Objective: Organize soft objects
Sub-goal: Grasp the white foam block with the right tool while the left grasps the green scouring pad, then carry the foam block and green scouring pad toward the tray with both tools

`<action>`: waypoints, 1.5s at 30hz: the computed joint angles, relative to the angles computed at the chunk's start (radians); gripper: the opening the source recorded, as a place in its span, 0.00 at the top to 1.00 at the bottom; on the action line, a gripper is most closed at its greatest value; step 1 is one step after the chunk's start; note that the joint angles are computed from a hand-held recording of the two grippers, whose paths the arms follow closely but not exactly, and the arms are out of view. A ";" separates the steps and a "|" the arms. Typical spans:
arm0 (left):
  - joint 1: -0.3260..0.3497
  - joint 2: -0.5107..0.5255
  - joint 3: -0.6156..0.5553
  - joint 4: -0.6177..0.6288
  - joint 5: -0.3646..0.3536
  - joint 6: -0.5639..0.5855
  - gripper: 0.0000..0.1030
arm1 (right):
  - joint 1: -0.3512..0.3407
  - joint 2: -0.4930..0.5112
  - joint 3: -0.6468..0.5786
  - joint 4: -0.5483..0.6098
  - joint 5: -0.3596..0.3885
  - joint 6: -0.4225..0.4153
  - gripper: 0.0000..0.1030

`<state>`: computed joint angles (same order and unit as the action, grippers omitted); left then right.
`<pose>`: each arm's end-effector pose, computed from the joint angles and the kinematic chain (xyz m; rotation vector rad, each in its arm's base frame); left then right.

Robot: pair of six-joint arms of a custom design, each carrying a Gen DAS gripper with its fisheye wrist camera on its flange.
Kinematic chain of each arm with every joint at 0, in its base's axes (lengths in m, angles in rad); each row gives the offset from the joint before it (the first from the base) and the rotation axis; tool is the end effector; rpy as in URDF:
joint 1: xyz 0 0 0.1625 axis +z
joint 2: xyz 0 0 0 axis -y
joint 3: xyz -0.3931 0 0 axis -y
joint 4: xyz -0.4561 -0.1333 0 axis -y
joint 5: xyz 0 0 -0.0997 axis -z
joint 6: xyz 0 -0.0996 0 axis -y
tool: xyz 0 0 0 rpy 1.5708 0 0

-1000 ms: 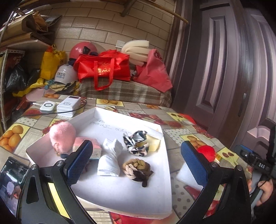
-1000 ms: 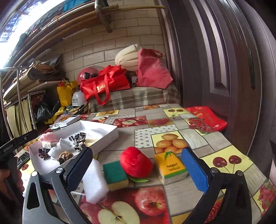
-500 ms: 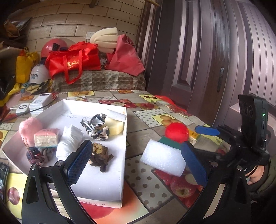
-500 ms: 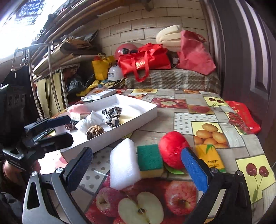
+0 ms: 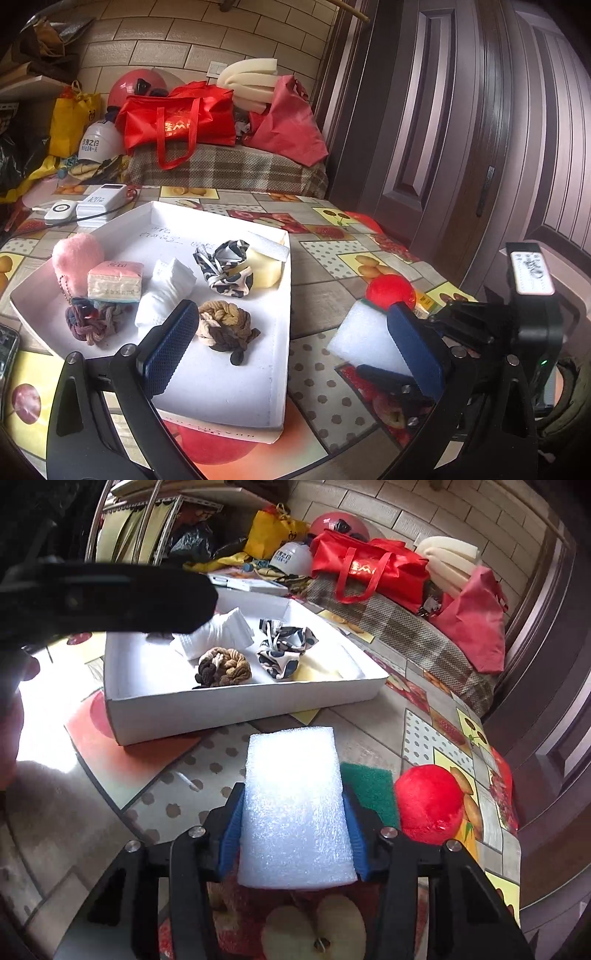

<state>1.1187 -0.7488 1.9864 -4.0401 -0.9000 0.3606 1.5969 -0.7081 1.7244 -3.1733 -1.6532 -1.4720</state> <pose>-0.0620 -0.5745 0.0672 0.3552 2.1396 -1.5222 0.1427 -0.6732 0.0029 1.7768 -1.9592 0.5264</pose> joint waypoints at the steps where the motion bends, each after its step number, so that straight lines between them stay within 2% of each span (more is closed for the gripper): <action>1: -0.006 0.006 -0.006 0.011 0.008 0.020 0.00 | -0.016 -0.036 0.021 0.014 0.043 0.033 0.52; 3: -0.015 0.018 -0.024 0.068 0.013 0.051 0.00 | -0.050 -0.093 0.030 0.047 0.102 0.154 0.52; 7: -0.018 0.053 -0.106 0.287 -0.013 0.053 0.00 | -0.115 -0.136 -0.059 0.166 0.148 0.442 0.52; 9: -0.022 0.090 -0.177 0.395 0.017 0.054 0.00 | -0.129 -0.129 -0.098 0.162 0.136 0.510 0.52; 12: -0.016 0.139 -0.276 0.510 0.042 0.073 0.00 | -0.139 -0.137 -0.111 0.201 0.162 0.547 0.52; 15: -0.004 0.177 -0.366 0.649 0.079 0.053 0.01 | -0.134 -0.136 -0.098 0.187 0.170 0.516 0.52; 18: 0.008 0.185 -0.403 0.739 0.082 0.014 0.01 | -0.133 -0.136 -0.096 0.199 0.177 0.495 0.52; 19: 0.011 0.186 -0.411 0.768 0.083 -0.003 0.09 | -0.133 -0.137 -0.096 0.204 0.179 0.493 0.52; 20: 0.012 0.186 -0.414 0.783 0.088 -0.012 0.35 | -0.134 -0.135 -0.101 0.211 0.182 0.493 0.52; 21: 0.013 0.186 -0.418 0.805 0.091 -0.025 0.45 | -0.134 -0.136 -0.101 0.214 0.184 0.496 0.52; 22: 0.012 0.186 -0.414 0.809 0.096 -0.027 0.45 | -0.135 -0.135 -0.104 0.215 0.187 0.499 0.52; 26: -0.006 0.177 -0.354 0.656 0.075 0.040 0.47 | -0.141 -0.139 -0.100 0.204 0.207 0.504 0.52; 28: -0.019 0.170 -0.311 0.538 0.066 0.077 0.47 | -0.146 -0.147 -0.085 0.181 0.231 0.497 0.52; 32: -0.043 0.179 -0.245 0.217 0.054 0.199 0.47 | -0.166 -0.173 -0.029 0.103 0.348 0.501 0.52; 34: -0.052 0.183 -0.224 0.104 0.058 0.244 0.47 | -0.174 -0.181 -0.003 0.057 0.398 0.519 0.52; 40: -0.047 0.136 -0.154 -0.020 0.083 0.251 0.47 | -0.164 -0.169 0.016 0.000 0.415 0.563 0.52; 45: -0.035 0.104 -0.115 -0.070 0.099 0.240 0.47 | -0.147 -0.159 0.021 0.008 0.403 0.546 0.52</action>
